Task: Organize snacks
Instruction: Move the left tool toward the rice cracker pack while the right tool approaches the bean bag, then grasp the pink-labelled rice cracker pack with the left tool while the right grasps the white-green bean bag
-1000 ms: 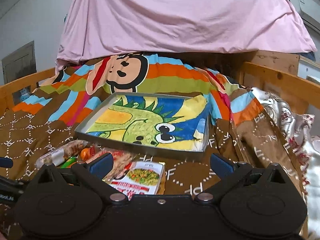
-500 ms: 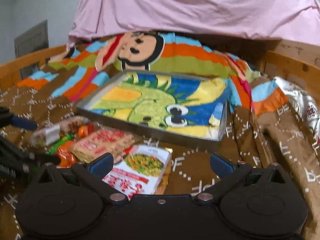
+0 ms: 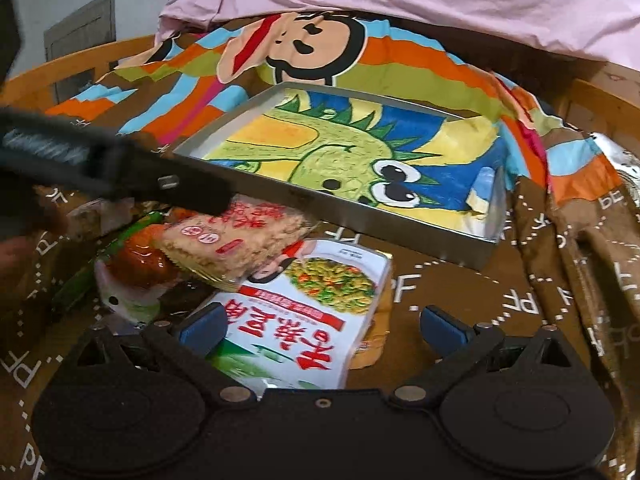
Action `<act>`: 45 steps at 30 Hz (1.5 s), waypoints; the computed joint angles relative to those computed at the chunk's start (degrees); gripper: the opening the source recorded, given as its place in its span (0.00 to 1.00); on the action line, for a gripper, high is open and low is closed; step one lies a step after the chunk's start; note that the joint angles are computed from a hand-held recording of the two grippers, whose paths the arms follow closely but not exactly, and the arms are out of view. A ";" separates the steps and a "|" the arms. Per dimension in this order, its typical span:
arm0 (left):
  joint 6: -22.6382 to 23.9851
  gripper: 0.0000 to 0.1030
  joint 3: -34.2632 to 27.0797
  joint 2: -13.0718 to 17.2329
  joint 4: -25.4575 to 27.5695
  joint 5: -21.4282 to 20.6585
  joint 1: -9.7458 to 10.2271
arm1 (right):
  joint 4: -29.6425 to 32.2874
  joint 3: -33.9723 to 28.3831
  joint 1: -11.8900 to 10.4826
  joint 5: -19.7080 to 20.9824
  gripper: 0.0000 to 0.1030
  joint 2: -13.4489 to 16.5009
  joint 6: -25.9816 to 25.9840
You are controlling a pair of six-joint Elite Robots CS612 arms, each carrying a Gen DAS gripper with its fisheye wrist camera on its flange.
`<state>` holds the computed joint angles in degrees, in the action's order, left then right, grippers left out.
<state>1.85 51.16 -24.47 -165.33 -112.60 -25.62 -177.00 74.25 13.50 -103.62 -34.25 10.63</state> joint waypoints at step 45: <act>6.19 0.99 -5.41 3.03 10.14 2.00 -1.09 | 8.52 -2.00 -0.34 -4.21 0.99 0.20 7.57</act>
<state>8.05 45.75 -21.43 -155.19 -110.60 -26.71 -168.48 72.25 13.16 -107.83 -34.05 18.20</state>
